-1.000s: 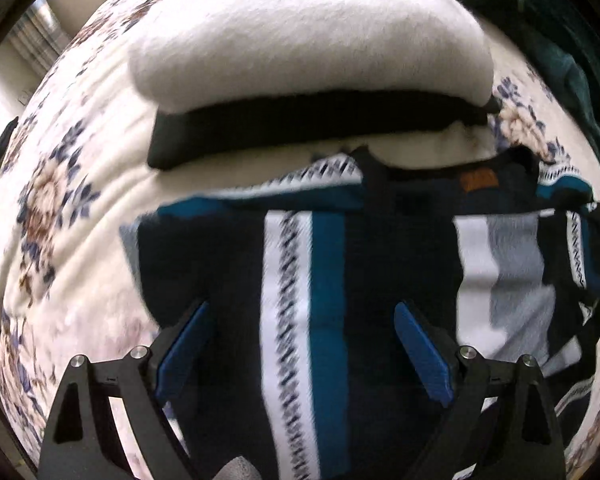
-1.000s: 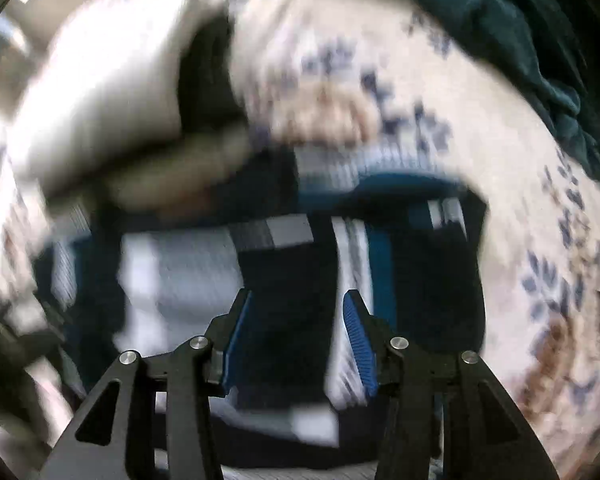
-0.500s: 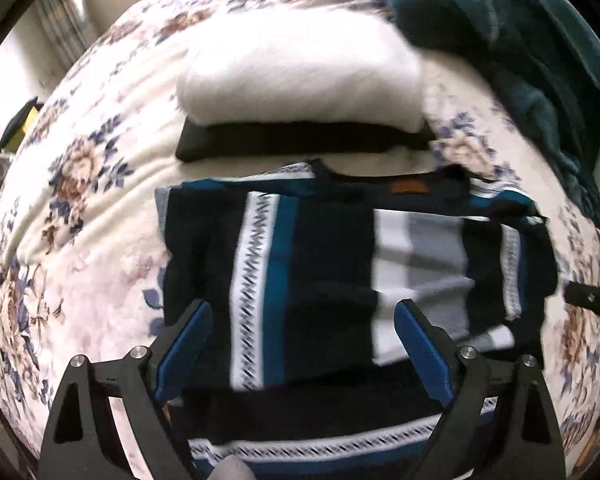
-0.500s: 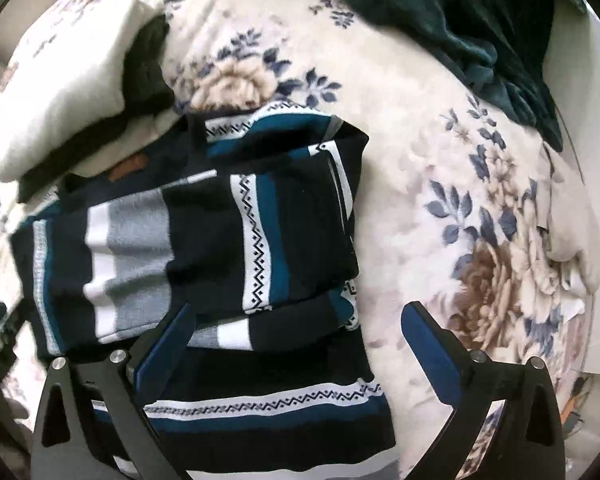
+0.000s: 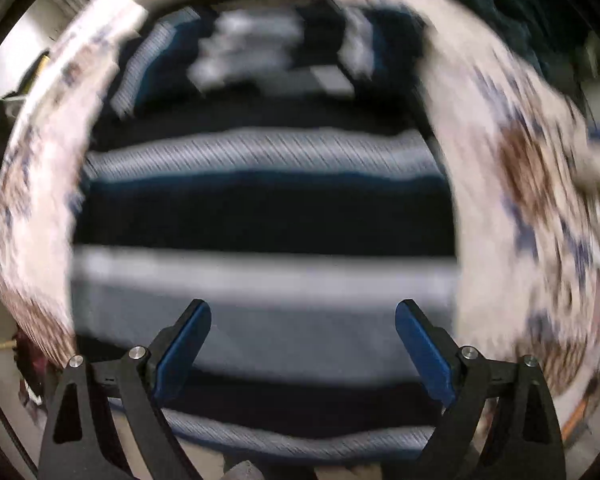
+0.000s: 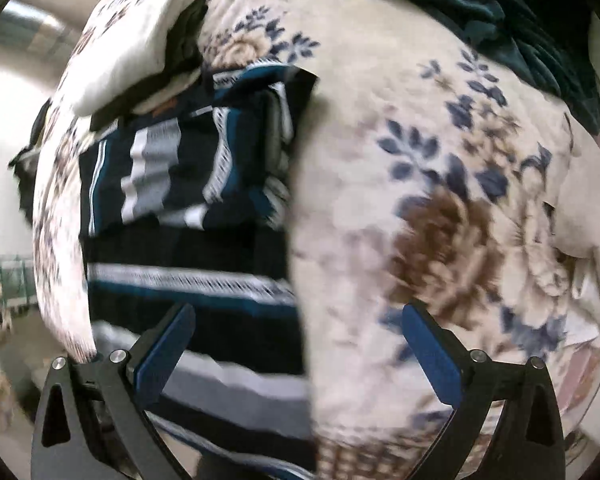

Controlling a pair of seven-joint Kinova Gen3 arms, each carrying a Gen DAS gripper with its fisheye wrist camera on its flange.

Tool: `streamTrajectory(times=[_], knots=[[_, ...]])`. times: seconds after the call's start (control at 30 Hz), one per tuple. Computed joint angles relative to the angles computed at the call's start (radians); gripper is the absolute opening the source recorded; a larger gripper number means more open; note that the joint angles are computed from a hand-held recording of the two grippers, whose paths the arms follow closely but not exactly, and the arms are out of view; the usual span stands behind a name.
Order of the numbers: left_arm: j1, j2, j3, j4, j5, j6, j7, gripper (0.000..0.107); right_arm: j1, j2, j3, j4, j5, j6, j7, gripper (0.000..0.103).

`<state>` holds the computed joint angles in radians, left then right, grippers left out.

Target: Fold small clothes

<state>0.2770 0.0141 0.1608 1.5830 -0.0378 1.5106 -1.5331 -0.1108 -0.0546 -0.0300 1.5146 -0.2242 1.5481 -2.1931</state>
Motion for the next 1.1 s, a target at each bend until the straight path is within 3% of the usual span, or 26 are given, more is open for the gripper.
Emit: streamTrajectory(times=[0.1,0.17,0.27,0.37,0.47,0.5,0.53,0.57,0.6,0.63,0.67,0.73,0.8,0.83,0.87,0.9,1.0,1.1], knots=[[0.083,-0.024,0.072,0.120,0.025,-0.012,0.088,0.094,-0.043,-0.054,0.125,0.056,-0.004,0.037,0.122,0.103],[0.142,-0.012,0.114,0.184,0.023,-0.045,0.139,0.094,-0.021,-0.072,0.178,0.100,-0.018,0.047,0.203,0.103],[0.229,0.038,0.164,0.255,0.013,-0.118,0.232,0.094,0.109,-0.059,0.168,0.160,-0.070,0.022,0.325,0.103],[0.303,0.063,0.150,0.291,-0.033,-0.187,0.340,0.094,0.248,-0.011,0.159,0.219,-0.183,-0.058,0.447,0.103],[0.294,0.029,0.128,0.316,-0.027,-0.253,0.361,0.092,0.387,0.099,0.097,0.227,-0.305,-0.136,0.568,0.103],[0.292,0.024,0.126,0.320,-0.029,-0.267,0.353,0.087,0.434,0.135,0.067,0.224,-0.346,-0.157,0.602,0.102],[0.289,0.018,0.125,0.324,-0.034,-0.276,0.345,0.072,0.480,0.181,0.026,0.217,-0.387,-0.192,0.630,0.102],[0.286,0.007,0.124,0.330,-0.037,-0.294,0.332,0.051,0.508,0.219,0.002,0.208,-0.427,-0.213,0.653,0.097],[0.281,-0.001,0.122,0.331,-0.044,-0.301,0.323,0.039,0.517,0.256,-0.004,0.199,-0.468,-0.236,0.668,0.089],[0.276,-0.009,0.121,0.329,-0.054,-0.306,0.320,0.011,0.508,0.301,0.007,0.181,-0.505,-0.258,0.671,0.086],[0.258,-0.026,0.113,0.332,-0.047,-0.316,0.302,0.004,0.480,0.330,0.037,0.167,-0.535,-0.269,0.677,0.083],[0.219,-0.044,0.081,0.329,-0.002,-0.316,0.248,0.004,0.425,0.394,0.097,0.136,-0.602,-0.280,0.695,0.083],[0.174,-0.070,0.054,0.324,0.034,-0.305,0.189,0.004,0.424,0.460,0.083,0.104,-0.659,-0.291,0.706,0.081],[0.156,-0.080,0.046,0.315,0.043,-0.291,0.164,0.004,0.432,0.483,0.059,0.096,-0.675,-0.311,0.704,0.075],[0.134,-0.092,0.033,0.294,0.050,-0.267,0.129,0.004,0.429,0.507,0.036,0.078,-0.676,-0.332,0.685,0.049],[0.115,-0.107,0.025,0.280,0.059,-0.243,0.104,0.004,0.411,0.513,0.031,0.068,-0.660,-0.350,0.652,0.014],[0.035,-0.120,-0.030,0.192,0.087,-0.133,-0.005,0.004,0.352,0.474,0.021,0.042,-0.570,-0.408,0.561,0.014],[-0.055,-0.123,-0.083,0.100,0.109,-0.058,-0.079,0.004,0.334,0.433,0.000,-0.015,-0.540,-0.397,0.495,0.013]])
